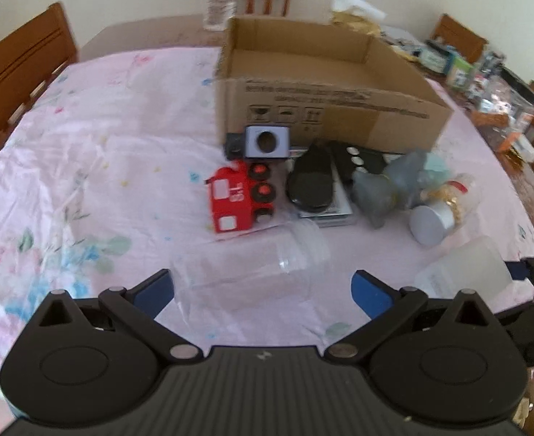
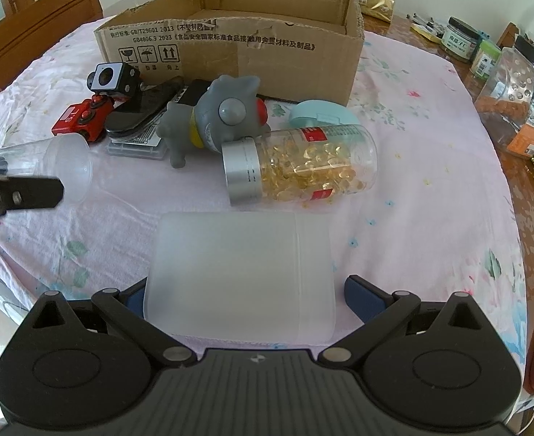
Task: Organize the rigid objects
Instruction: 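Close the left gripper on the clear cylinder while the right gripper grasps the white box, then carry both items over the cardboard box and release the cylinder from the left gripper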
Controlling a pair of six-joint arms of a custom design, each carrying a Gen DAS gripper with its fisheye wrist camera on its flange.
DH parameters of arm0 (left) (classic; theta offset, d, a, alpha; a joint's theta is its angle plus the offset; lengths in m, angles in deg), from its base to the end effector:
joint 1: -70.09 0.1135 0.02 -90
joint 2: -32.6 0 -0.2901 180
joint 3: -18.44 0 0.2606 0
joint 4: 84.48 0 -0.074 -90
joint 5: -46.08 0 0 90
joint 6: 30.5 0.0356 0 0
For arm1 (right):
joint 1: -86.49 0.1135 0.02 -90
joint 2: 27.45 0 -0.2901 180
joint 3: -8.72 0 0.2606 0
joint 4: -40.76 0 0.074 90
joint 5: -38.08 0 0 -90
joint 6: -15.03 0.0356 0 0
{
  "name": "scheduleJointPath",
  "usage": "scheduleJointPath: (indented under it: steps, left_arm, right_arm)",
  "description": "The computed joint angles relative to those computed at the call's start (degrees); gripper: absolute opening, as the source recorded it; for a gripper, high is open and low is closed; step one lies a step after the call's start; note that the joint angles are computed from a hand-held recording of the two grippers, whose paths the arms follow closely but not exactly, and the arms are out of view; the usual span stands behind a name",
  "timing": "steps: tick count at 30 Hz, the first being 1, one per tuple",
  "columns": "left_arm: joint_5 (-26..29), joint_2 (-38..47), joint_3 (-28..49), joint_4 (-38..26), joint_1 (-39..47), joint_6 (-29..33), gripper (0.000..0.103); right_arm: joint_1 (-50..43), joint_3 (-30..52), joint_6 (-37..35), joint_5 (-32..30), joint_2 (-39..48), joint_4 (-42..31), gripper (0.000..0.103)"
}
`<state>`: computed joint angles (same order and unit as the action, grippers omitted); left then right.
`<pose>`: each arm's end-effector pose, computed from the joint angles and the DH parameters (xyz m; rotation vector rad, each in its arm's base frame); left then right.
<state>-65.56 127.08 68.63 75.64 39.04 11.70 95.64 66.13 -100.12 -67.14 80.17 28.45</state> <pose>0.2431 -0.1310 0.1243 -0.4838 2.5159 0.0051 0.3190 0.0608 0.0936 -0.8544 2.4783 0.2575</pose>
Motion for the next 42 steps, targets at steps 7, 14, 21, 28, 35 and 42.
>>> scheduleJointPath:
  steps: [7,14,21,28,35,42]
  left_arm:
    - [0.47,2.52,2.39,-1.31,0.02,-4.3,0.102]
    - [-2.8,8.92,7.72,-3.87,0.69,-5.85,0.102]
    - [-3.71,10.23,9.56,-6.51,0.98,-8.25,0.102]
    - [-4.24,11.41,10.81,-7.19,1.49,-8.72,0.102]
    - [-2.27,10.66,9.81,-5.53,3.09,-7.62,0.092]
    - [-0.81,9.73,9.48,-5.39,3.9,-5.02,0.09]
  right_arm:
    - [-0.12,0.11,-0.65,-0.35,0.18,0.02,0.103]
    - [0.15,0.74,-0.34,0.21,0.15,-1.26,0.103]
    - [2.13,3.84,0.52,1.7,-0.84,-6.58,0.103]
    - [4.83,6.55,1.71,5.75,-0.29,-9.7,0.102]
    - [5.37,7.58,1.19,7.25,0.03,-11.68,0.091]
    - [4.99,8.75,-0.23,6.99,0.36,-13.32,0.087]
